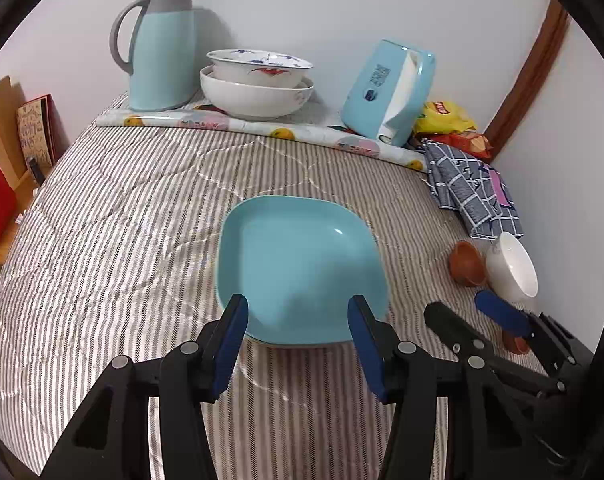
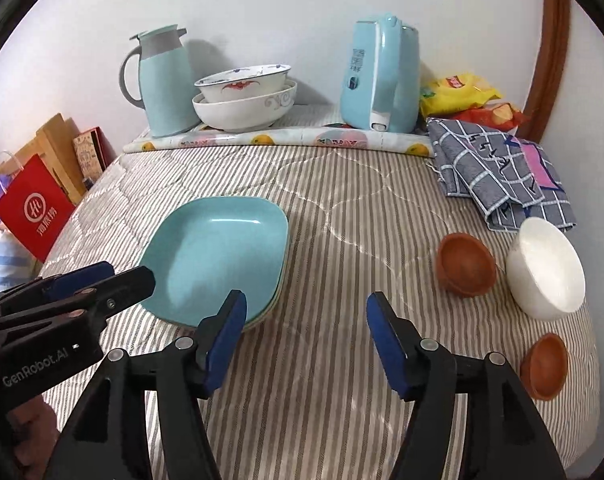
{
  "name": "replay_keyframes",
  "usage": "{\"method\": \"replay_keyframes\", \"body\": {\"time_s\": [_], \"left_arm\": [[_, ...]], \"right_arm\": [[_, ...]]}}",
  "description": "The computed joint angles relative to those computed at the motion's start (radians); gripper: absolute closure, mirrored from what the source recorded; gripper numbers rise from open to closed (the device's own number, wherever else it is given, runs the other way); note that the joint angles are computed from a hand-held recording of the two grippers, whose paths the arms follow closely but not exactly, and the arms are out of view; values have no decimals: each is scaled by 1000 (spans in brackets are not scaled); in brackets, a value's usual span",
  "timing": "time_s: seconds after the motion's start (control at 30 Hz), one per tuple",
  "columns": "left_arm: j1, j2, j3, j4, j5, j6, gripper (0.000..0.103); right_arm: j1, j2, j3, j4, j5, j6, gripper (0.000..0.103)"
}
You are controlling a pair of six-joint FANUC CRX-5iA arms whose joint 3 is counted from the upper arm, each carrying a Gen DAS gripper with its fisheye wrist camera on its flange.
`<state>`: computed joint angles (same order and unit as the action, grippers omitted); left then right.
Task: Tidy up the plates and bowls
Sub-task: 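Withdraw both tools from the plate stack toward the brown bowls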
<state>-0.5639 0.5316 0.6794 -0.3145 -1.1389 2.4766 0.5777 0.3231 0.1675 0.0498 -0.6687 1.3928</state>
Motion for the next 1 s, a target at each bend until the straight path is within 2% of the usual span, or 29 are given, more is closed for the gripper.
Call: {"method": "replay_keyframes", "body": {"time_s": [0.07, 0.33, 0.47, 0.53, 0.83, 1.0], "left_arm": [[-11, 8, 21, -12, -15, 2, 53], [-66, 35, 93, -82, -46, 37, 53], [-74, 45, 110, -54, -26, 15, 53], [-85, 64, 146, -62, -47, 10, 53], [-116, 178, 354, -64, -131, -20, 53], [-138, 310, 589, -87, -243, -70, 53]], "right_arm": [[-10, -13, 2, -40, -23, 29, 41], [-25, -85, -86, 12, -2, 5, 41], [-55, -116, -112, -4, -2, 11, 41], [-68, -128, -120, -12, 0, 10, 41], [-149, -187, -164, -32, 25, 15, 41], [-209, -192, -158, -42, 15, 15, 41]]}}
